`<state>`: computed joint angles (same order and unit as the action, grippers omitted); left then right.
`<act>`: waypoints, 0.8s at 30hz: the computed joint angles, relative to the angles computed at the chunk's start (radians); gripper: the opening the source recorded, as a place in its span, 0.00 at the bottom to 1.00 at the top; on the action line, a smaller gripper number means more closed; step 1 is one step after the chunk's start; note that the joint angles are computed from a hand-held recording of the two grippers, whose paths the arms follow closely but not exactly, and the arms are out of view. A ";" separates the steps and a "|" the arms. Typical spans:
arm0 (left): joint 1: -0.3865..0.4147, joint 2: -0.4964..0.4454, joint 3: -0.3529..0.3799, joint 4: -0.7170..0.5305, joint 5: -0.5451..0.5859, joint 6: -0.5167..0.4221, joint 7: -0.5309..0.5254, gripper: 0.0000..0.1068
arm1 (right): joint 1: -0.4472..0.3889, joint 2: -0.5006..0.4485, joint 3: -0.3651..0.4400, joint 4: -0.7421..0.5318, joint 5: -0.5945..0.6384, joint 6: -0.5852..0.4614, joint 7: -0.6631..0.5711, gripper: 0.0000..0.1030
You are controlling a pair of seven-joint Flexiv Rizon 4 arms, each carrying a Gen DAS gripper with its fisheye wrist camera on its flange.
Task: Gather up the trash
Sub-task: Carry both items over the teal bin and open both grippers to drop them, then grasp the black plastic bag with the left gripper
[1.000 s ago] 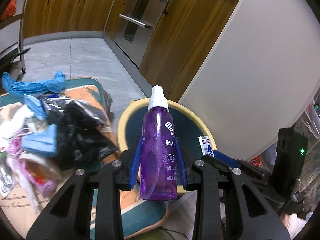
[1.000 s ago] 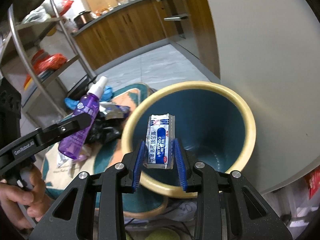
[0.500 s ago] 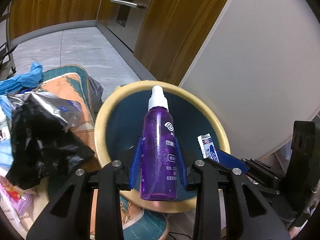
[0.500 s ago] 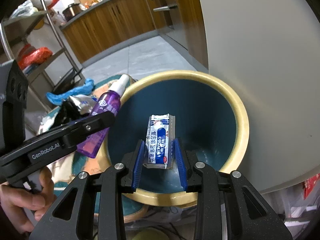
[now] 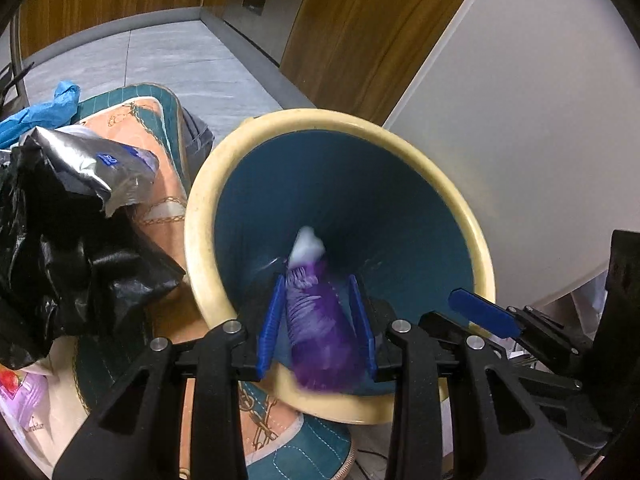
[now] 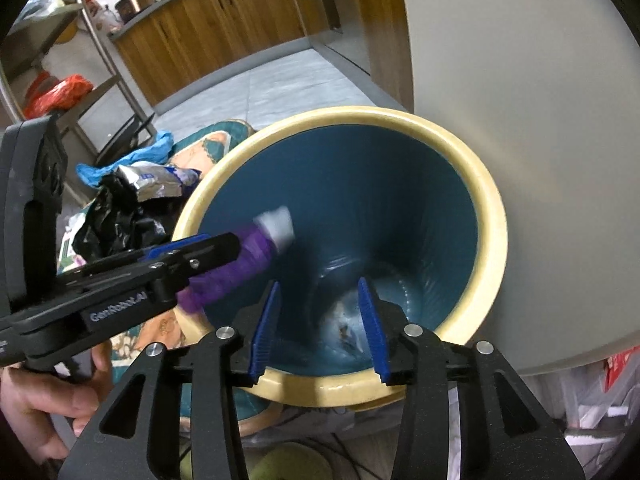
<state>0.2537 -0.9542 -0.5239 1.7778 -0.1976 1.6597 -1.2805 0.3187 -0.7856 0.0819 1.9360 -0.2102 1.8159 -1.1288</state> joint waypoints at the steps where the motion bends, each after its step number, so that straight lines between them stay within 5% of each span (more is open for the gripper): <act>1: 0.009 0.002 -0.009 0.007 0.004 0.013 0.001 0.39 | 0.007 0.003 -0.008 0.005 0.007 0.010 0.001 0.42; 9: 0.056 0.039 -0.036 0.078 0.065 0.097 -0.045 0.53 | 0.059 0.018 -0.060 0.034 0.056 0.063 0.000 0.45; 24: 0.189 0.182 -0.031 0.280 0.272 0.241 -0.169 0.56 | 0.078 0.038 -0.042 0.064 0.069 0.121 -0.038 0.48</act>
<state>0.4423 -0.7718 -0.5547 2.0581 0.0745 1.9011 -1.4497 0.3962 -0.7473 0.0399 1.9999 -0.1412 1.9371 -1.1666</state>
